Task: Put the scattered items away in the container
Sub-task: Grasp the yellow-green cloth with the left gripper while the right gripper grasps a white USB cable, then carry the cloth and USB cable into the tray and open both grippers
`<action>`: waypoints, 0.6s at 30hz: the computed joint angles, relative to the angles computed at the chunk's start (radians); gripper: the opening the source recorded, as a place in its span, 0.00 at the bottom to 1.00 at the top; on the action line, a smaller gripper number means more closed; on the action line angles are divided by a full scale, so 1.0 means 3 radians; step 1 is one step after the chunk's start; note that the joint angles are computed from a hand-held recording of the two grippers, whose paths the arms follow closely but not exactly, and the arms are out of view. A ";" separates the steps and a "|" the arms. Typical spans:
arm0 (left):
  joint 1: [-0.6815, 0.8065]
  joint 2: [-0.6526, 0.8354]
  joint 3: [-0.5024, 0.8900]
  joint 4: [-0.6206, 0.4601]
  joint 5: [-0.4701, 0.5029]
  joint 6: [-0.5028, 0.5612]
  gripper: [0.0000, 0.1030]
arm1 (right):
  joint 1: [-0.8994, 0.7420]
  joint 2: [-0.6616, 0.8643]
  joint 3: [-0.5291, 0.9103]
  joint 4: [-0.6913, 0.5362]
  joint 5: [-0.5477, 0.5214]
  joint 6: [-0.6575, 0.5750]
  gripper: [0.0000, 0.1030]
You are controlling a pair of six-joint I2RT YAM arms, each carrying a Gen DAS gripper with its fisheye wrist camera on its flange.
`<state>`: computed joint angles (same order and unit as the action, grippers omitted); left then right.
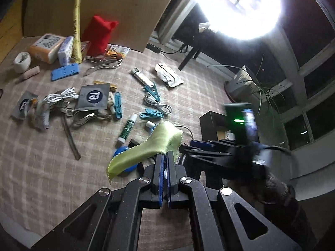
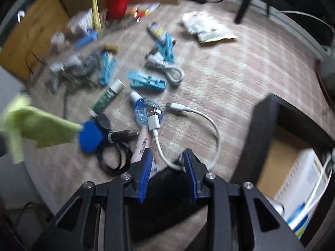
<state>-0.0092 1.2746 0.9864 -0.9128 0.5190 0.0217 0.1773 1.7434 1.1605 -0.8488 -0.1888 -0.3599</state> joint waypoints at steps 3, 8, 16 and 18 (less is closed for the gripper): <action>0.0043 -0.0143 -0.0035 -0.0046 -0.0037 -0.0035 0.02 | 0.0152 0.0150 -0.0035 0.0181 0.0224 0.0014 0.20; 0.0052 -0.0266 -0.0047 -0.0089 -0.0041 -0.0095 0.02 | -0.0055 0.0139 0.0116 0.0040 -0.0086 0.0038 0.04; -0.0551 -0.0323 0.0023 0.0000 -0.0079 -0.0409 0.02 | -0.0758 -0.0248 0.0528 -0.0662 -0.0627 -0.0298 0.04; -0.0828 -0.0310 0.0059 0.0061 -0.0099 -0.0540 0.02 | -0.0974 -0.0351 0.0625 -0.0839 -0.0726 -0.0408 0.04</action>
